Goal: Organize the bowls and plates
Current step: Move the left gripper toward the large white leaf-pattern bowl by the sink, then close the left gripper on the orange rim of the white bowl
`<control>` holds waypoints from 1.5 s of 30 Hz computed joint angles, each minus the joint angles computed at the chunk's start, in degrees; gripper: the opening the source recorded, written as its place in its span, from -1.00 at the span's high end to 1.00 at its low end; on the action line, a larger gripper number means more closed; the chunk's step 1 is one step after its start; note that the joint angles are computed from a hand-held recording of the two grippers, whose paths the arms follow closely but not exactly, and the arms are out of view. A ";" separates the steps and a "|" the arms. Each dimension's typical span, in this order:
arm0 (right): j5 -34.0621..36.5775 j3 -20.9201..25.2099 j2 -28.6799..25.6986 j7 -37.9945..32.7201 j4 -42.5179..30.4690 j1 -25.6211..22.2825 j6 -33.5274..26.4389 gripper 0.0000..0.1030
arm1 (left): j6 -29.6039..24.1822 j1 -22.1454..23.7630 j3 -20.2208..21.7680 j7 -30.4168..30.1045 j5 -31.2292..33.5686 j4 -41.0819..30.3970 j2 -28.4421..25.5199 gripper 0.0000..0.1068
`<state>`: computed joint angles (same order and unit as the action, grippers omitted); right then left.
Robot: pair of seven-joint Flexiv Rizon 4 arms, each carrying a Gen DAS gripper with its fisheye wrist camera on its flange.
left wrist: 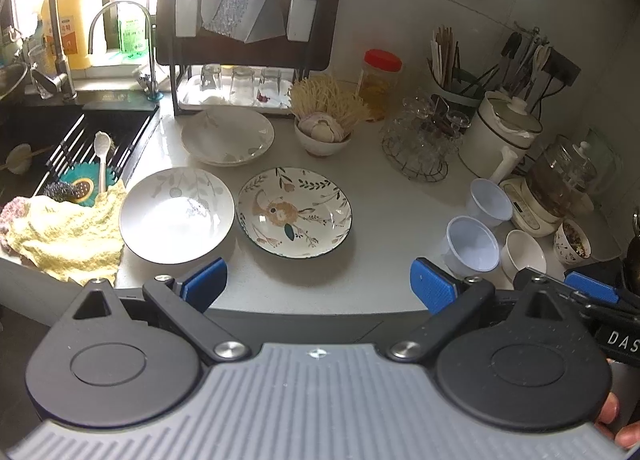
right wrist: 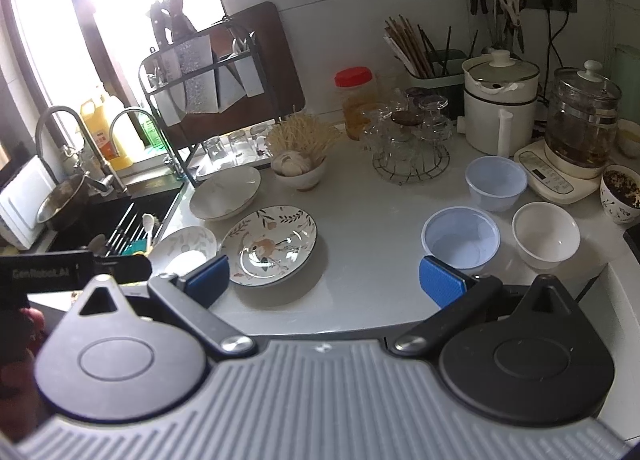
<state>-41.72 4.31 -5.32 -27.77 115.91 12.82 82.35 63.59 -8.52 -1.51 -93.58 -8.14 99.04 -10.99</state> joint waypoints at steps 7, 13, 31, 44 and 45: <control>3.57 0.69 -0.04 -3.83 0.24 -0.22 1.22 -1.00 | -0.96 -0.20 0.03 -1.33 0.35 -0.52 -0.09 -0.87; 19.91 4.77 -0.95 -16.48 -0.45 -1.95 4.26 -1.00 | -1.02 -1.00 1.04 -5.97 3.61 -1.36 -0.47 -0.87; 42.51 7.52 -4.13 -35.74 -5.39 -1.16 2.12 -0.95 | -1.02 -0.85 0.90 -12.17 5.76 -2.07 -3.28 -0.87; 21.37 -7.80 -12.88 -0.88 -9.16 13.96 4.80 -0.73 | -3.95 10.66 -4.51 17.98 -17.16 -6.43 -12.16 -0.87; 20.51 -8.33 -13.99 1.37 -10.12 14.75 4.77 -0.73 | -4.96 11.58 -4.66 19.87 -18.32 -7.57 -13.16 -0.87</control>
